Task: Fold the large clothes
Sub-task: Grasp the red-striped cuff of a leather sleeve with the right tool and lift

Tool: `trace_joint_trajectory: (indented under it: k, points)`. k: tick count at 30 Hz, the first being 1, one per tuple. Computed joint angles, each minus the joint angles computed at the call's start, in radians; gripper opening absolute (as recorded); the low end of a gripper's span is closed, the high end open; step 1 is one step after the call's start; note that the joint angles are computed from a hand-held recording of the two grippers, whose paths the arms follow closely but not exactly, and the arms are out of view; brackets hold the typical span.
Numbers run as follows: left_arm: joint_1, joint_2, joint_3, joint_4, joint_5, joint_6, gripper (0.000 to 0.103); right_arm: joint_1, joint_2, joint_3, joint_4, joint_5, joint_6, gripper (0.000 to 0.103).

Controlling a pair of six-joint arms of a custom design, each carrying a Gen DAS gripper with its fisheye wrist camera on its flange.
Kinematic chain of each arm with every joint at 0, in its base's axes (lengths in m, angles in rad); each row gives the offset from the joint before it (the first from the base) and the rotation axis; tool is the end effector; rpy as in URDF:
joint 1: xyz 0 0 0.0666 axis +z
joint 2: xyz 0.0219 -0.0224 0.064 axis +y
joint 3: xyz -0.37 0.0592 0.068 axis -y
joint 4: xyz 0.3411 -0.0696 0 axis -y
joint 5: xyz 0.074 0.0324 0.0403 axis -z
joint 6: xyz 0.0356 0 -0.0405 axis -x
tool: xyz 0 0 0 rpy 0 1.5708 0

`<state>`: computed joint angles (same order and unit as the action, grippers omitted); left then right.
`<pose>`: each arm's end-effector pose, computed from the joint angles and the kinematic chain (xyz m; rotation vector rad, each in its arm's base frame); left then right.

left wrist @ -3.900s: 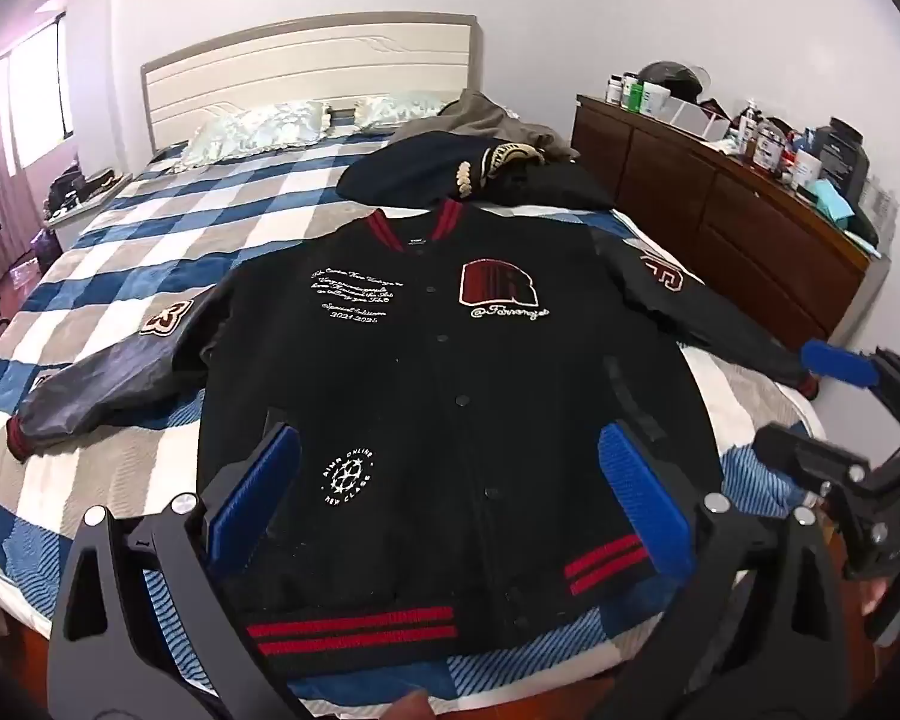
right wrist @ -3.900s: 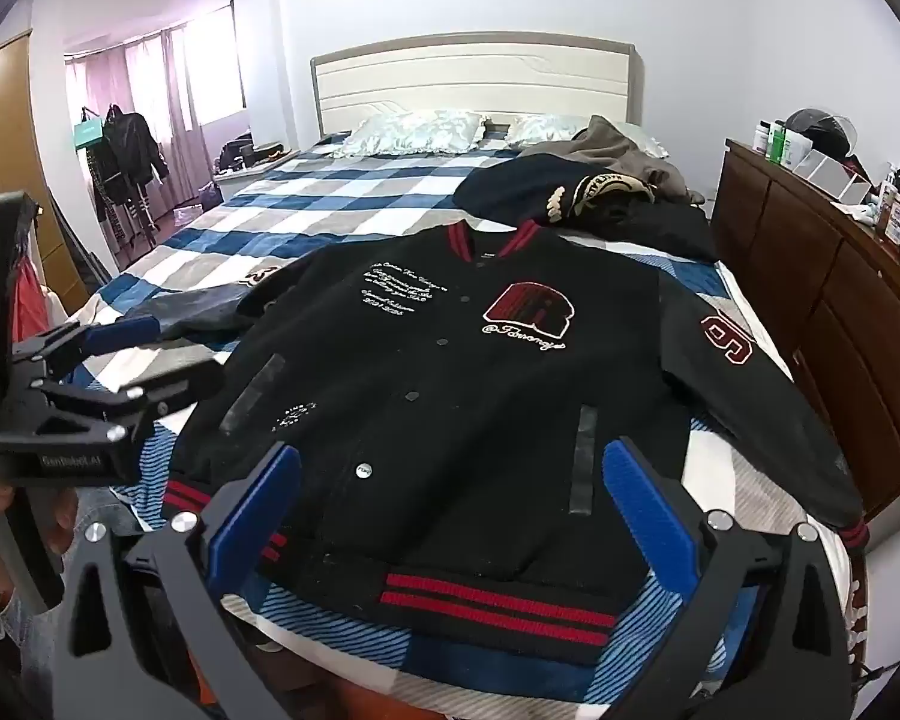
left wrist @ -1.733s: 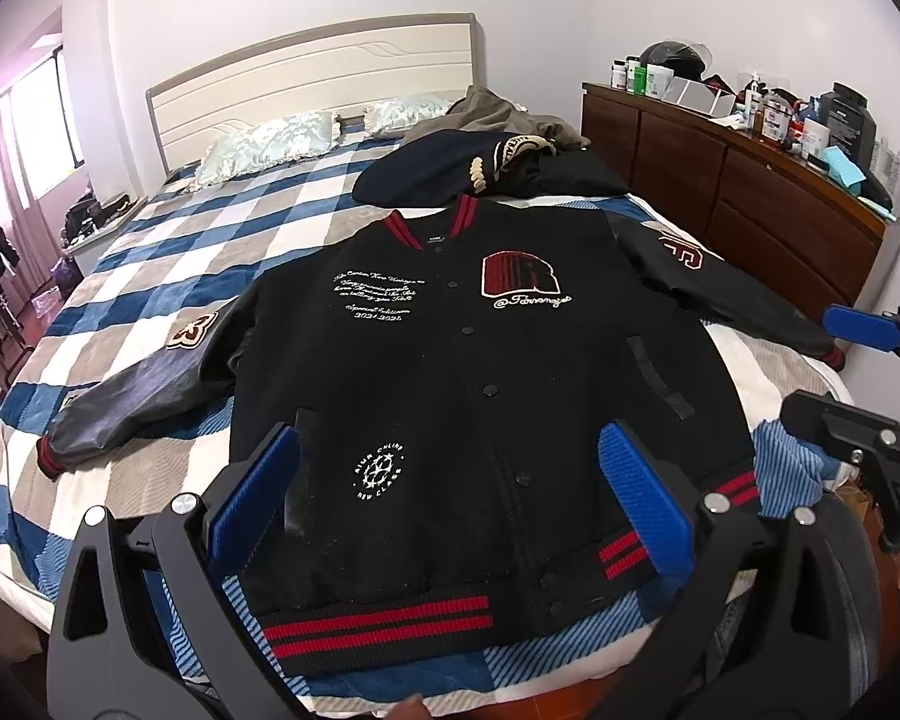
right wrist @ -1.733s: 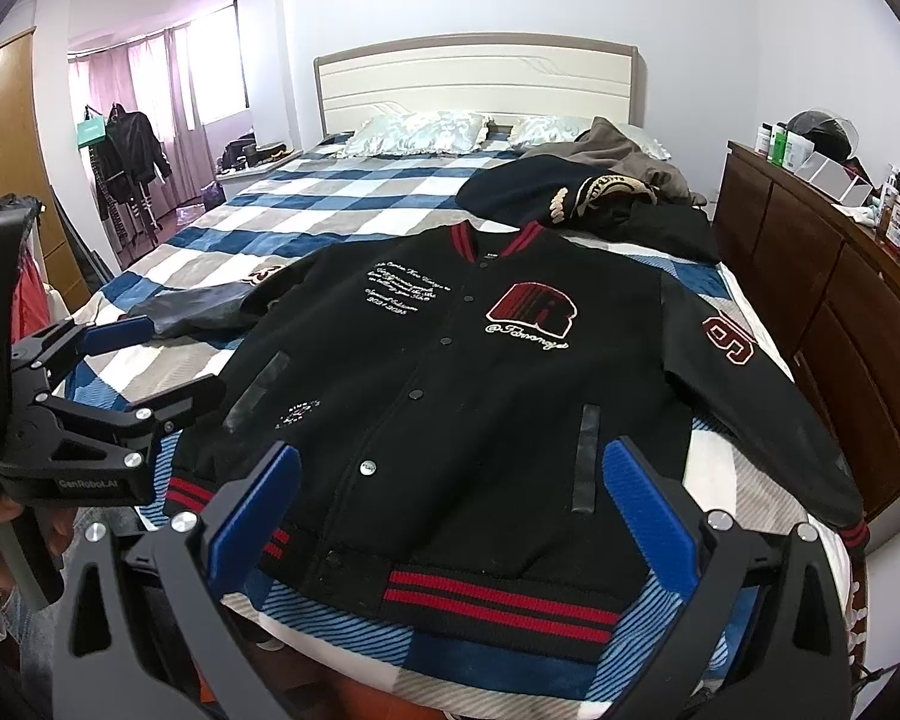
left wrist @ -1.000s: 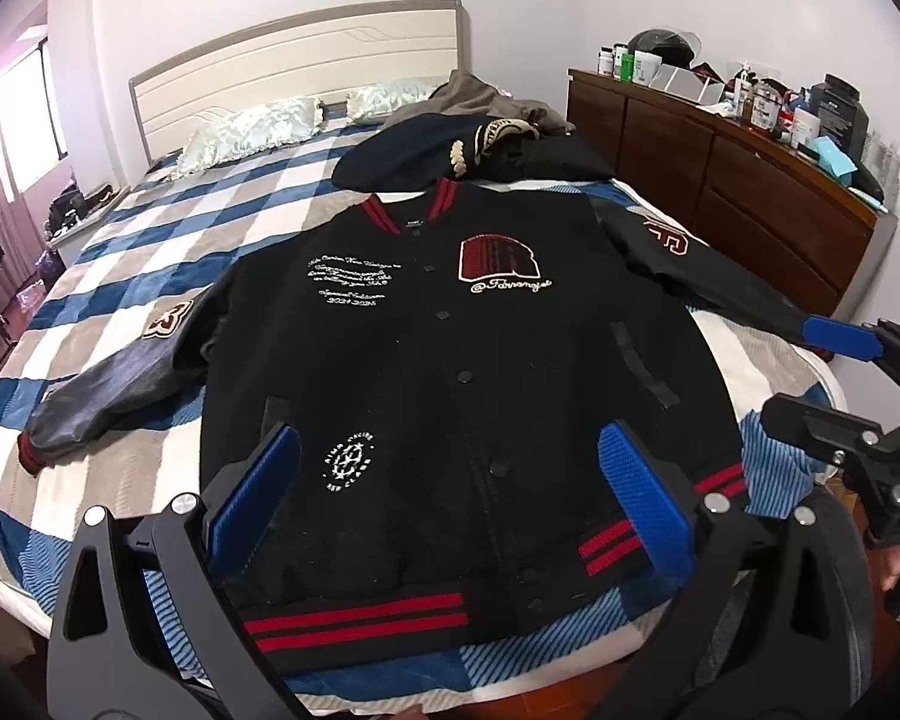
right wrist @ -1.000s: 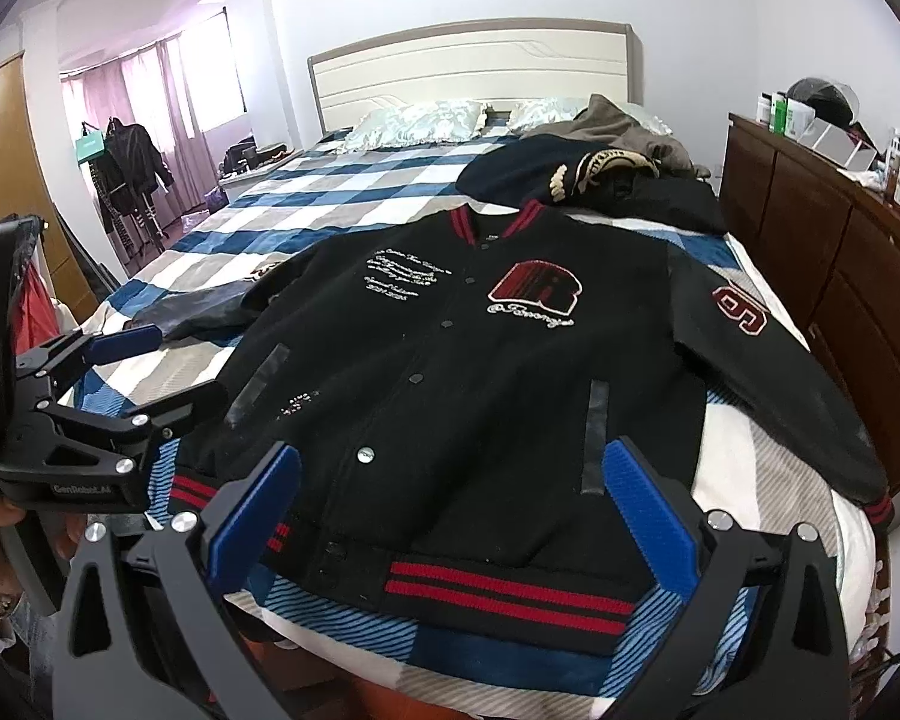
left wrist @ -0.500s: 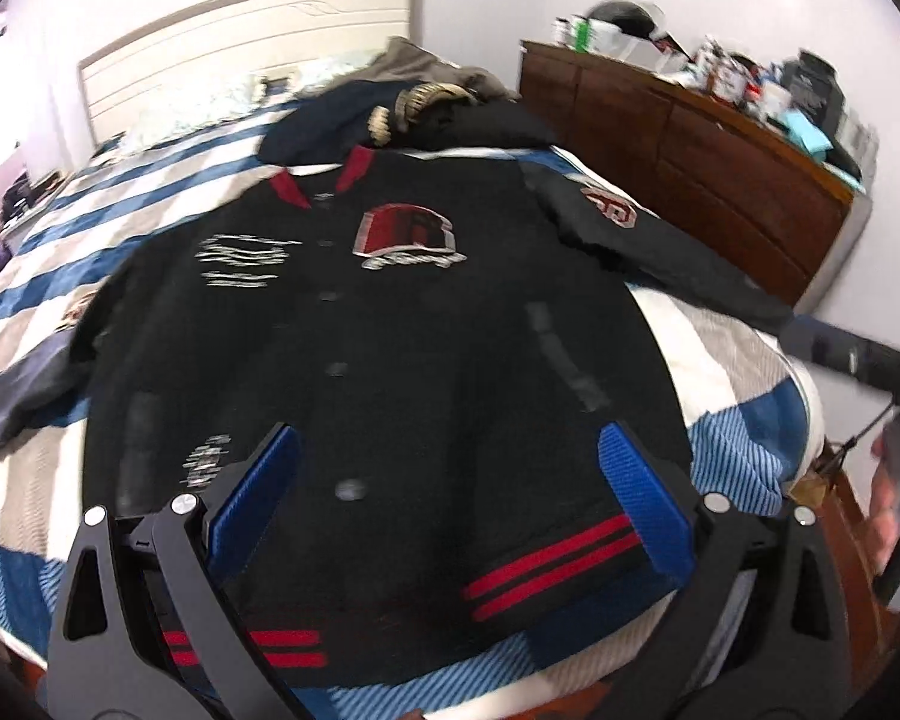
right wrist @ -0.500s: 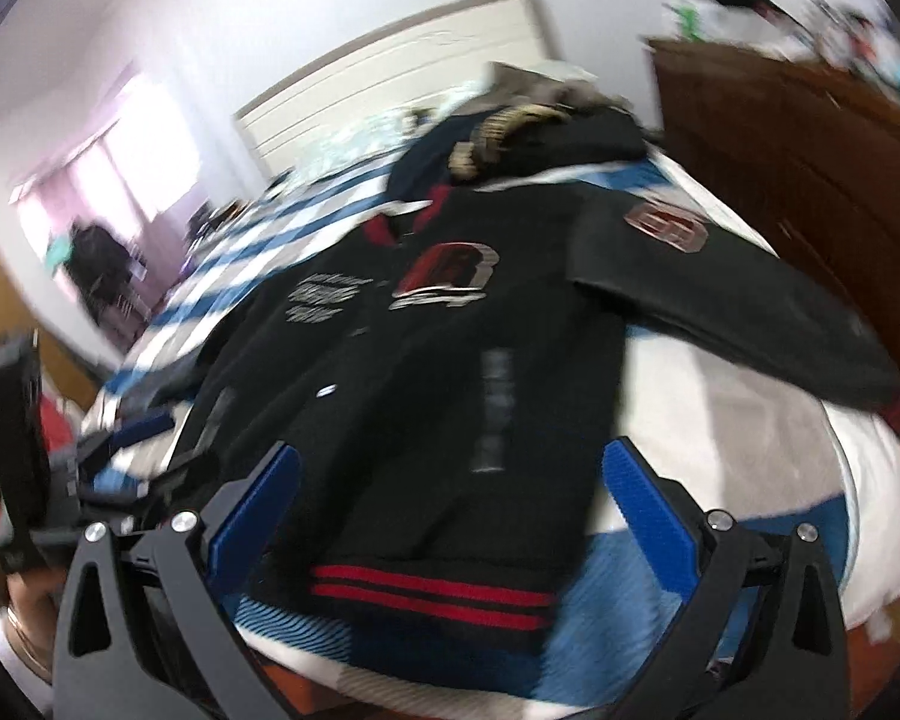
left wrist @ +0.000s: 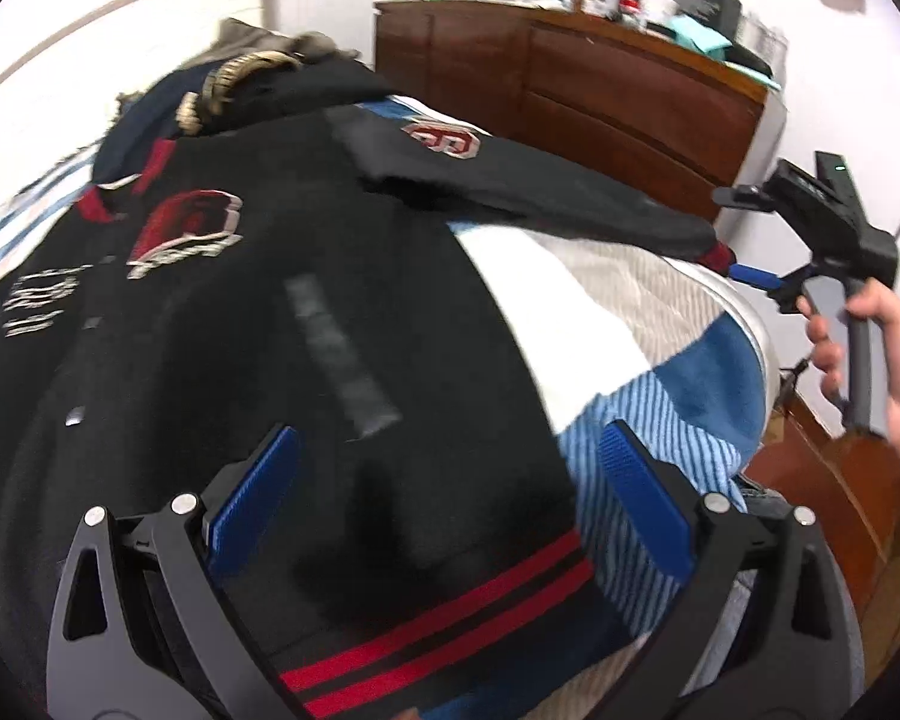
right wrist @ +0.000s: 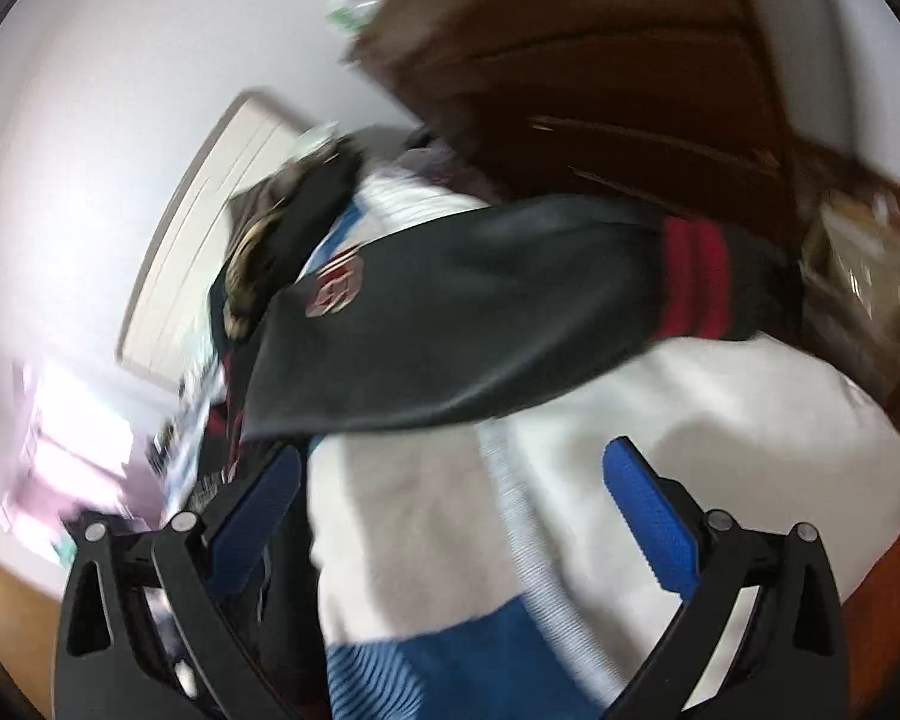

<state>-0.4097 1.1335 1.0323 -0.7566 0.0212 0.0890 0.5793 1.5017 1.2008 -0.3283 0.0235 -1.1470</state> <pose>0.3093 -0.1356 0.3771 0.3998 2.4112 -0.2497 0.4011 0.2609 0.3387 0.6751 2.2638 0.8956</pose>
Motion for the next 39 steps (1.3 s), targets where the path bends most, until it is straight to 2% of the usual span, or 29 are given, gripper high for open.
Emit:
trace_joint_trajectory:
  k: [2,4,7,11,14,16,17,19,20,21,22,24,27,29,33,36,39]
  points:
    - [-0.021,0.035,0.001,0.025,-0.013,-0.007,0.098,-0.047,0.010,-0.044,0.084,-0.052,-0.054,0.099]
    - [-0.022,0.064,0.011,0.026,0.005,-0.004,0.098,-0.086,0.031,-0.067,0.161,-0.105,-0.083,0.099]
    - [-0.026,0.092,0.019,0.017,0.016,-0.004,0.098,-0.124,0.065,-0.065,0.213,-0.141,-0.100,0.099]
    - [-0.025,0.131,0.026,-0.005,0.033,0.002,0.098,-0.154,0.114,-0.026,0.233,-0.154,-0.146,0.099]
    - [-0.035,0.141,0.020,-0.008,0.020,-0.009,0.098,-0.184,0.169,0.036,0.189,-0.186,-0.138,0.099]
    - [-0.037,0.144,0.014,-0.007,0.016,-0.017,0.098,-0.205,0.197,0.044,0.214,-0.211,-0.161,0.099]
    - [-0.038,0.146,0.012,-0.008,0.014,-0.023,0.098,-0.217,0.209,0.039,0.232,-0.227,-0.180,0.095]
    - [-0.041,0.147,0.009,-0.007,0.008,-0.031,0.098,-0.234,0.234,0.047,0.220,-0.247,-0.226,0.065]
    - [-0.043,0.147,0.007,-0.008,0.003,-0.039,0.098,-0.244,0.246,0.052,0.209,-0.263,-0.244,0.039]
    - [-0.045,0.146,0.006,-0.010,0.002,-0.042,0.098,-0.251,0.251,0.051,0.214,-0.270,-0.253,0.039]
    - [-0.046,0.145,0.008,-0.016,0.002,-0.045,0.098,-0.253,0.254,0.061,0.194,-0.269,-0.249,0.039]
    - [-0.041,0.144,0.015,-0.032,0.009,-0.049,0.098,-0.246,0.245,0.105,0.100,-0.235,-0.189,0.033]
    - [-0.008,0.117,0.028,-0.059,0.060,-0.055,0.098,-0.205,0.226,0.262,-0.151,-0.074,0.028,0.030]
    - [0.018,0.090,0.029,-0.073,0.071,-0.056,0.098,-0.176,0.219,0.348,-0.244,0.002,0.119,0.028]
    - [0.094,0.002,0.015,-0.100,0.092,-0.076,0.098,-0.115,0.224,0.529,-0.382,0.136,0.269,0.027]
    - [0.169,-0.059,0.008,-0.140,0.103,-0.119,0.098,-0.072,0.256,0.669,-0.468,0.194,0.356,0.025]
    - [0.266,-0.085,0.009,-0.168,0.138,-0.178,0.098,-0.017,0.321,0.864,-0.565,0.247,0.432,0.023]
